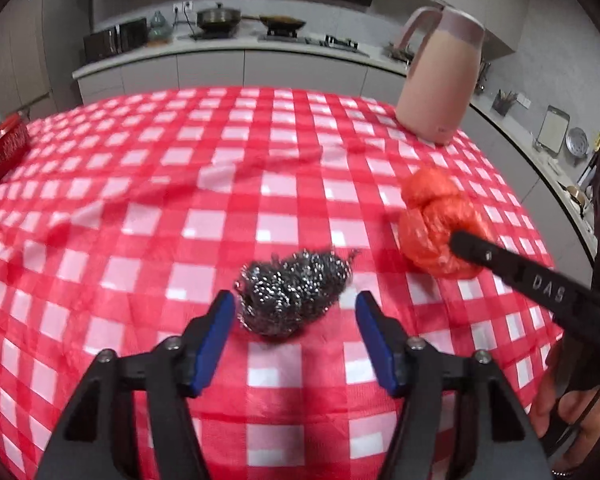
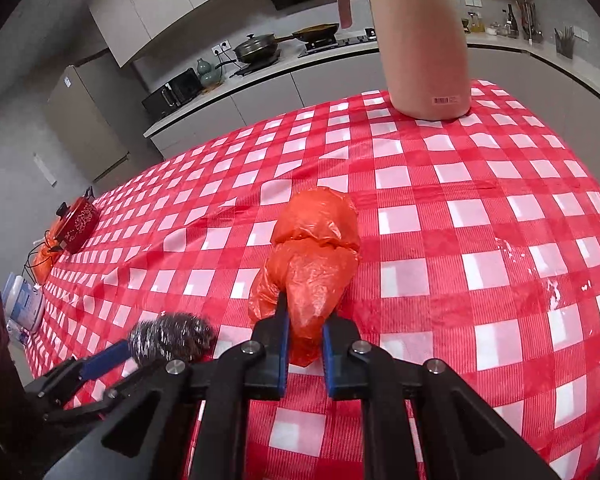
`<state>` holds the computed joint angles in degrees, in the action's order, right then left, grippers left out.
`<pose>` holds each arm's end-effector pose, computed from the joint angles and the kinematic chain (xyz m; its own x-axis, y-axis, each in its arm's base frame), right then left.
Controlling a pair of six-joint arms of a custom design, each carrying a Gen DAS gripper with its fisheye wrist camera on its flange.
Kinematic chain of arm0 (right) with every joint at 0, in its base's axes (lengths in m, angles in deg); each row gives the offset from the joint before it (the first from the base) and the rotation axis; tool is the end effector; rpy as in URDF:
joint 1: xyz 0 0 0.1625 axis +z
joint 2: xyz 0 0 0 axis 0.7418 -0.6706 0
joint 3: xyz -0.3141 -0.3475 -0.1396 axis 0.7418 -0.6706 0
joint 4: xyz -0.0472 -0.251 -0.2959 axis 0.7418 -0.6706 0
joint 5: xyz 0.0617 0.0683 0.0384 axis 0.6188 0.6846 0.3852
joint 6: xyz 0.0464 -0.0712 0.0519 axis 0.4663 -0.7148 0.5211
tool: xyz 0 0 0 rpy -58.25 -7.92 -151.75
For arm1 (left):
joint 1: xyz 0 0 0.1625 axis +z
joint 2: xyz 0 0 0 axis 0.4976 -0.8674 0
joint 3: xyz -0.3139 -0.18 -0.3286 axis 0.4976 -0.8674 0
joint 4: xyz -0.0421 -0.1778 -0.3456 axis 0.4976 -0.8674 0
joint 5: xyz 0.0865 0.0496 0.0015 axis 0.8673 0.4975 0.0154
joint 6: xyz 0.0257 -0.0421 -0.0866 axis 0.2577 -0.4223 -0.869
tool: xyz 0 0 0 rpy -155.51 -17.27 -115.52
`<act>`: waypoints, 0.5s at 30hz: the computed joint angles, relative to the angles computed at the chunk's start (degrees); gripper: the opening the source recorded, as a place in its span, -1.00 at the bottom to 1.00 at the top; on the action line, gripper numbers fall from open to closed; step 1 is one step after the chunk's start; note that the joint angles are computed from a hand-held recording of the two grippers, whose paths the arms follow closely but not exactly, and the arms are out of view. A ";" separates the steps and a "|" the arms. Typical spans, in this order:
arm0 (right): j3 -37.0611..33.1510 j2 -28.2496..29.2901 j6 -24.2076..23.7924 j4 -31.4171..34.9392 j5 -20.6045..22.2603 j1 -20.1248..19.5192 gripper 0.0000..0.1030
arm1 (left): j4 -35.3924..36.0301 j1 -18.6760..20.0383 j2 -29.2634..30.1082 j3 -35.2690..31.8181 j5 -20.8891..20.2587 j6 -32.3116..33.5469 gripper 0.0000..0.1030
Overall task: Collect trash
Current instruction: 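Lift and carry the scrubber and red bag over the black bin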
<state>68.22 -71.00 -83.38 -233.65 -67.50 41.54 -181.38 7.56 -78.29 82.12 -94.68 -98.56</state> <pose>0.1062 -0.6546 0.2494 -0.8548 -0.3012 0.4226 -0.4740 0.7846 -0.3996 -0.3403 -0.5315 0.0351 -0.7888 -0.1209 -0.6027 0.3154 0.7620 -0.5656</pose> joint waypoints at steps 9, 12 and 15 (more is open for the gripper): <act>0.89 -0.20 -0.31 -0.47 -0.49 0.16 -0.72 | -0.81 3.13 2.49 -1.85 -2.15 6.33 0.12; 1.30 -0.33 -0.49 -0.89 -0.85 0.11 -0.72 | -4.02 2.26 2.77 -0.41 -0.93 5.99 -0.15; 1.56 -0.46 -0.20 -1.24 -0.97 -0.05 -0.72 | -5.21 1.77 2.65 0.32 -0.25 5.22 -0.40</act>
<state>69.78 -71.46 -83.58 -234.89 -68.47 41.49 -186.59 9.33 -75.64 82.44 -94.93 -93.35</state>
